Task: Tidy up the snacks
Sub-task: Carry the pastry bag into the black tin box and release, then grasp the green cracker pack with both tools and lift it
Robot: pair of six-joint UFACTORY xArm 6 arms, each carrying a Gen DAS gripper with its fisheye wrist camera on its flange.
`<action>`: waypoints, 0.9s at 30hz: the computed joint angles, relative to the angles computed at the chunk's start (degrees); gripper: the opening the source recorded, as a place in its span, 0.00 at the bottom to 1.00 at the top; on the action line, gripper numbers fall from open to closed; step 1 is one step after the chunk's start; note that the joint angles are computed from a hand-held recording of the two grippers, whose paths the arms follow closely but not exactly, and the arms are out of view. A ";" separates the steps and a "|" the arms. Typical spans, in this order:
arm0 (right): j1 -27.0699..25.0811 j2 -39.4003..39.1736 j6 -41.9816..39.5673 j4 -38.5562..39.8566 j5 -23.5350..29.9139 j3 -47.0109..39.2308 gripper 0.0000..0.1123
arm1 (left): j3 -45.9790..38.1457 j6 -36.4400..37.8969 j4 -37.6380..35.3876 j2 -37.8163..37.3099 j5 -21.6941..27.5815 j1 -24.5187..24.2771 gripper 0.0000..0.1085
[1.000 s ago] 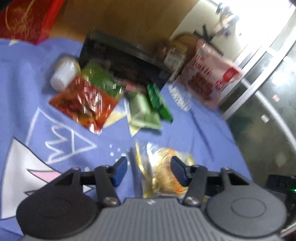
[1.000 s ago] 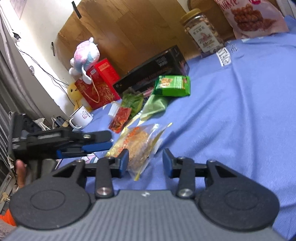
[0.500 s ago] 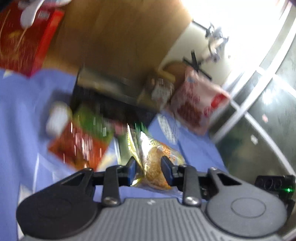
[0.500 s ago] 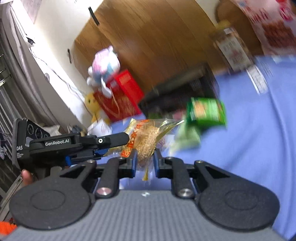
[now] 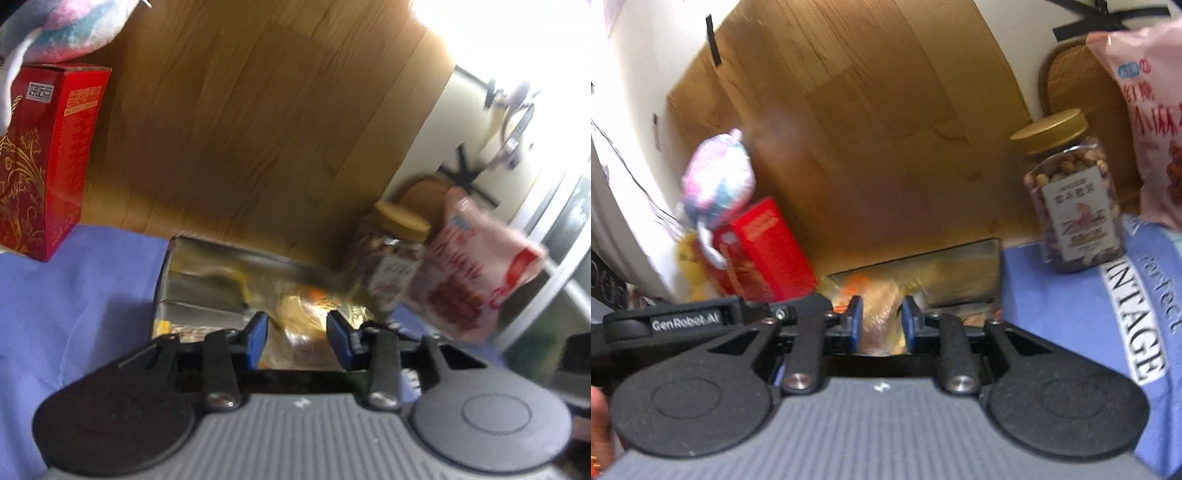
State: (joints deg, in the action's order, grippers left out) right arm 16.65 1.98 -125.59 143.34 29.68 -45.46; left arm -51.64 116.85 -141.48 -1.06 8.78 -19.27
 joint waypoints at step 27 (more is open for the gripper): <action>-5.06 -10.25 15.33 -20.86 17.31 25.55 0.32 | 28.38 -12.67 7.40 -17.69 12.05 -2.51 0.35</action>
State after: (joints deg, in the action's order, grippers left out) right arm 11.59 -8.26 -110.27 122.49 46.99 -19.90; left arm -23.25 104.18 -134.08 -18.75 20.82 -21.77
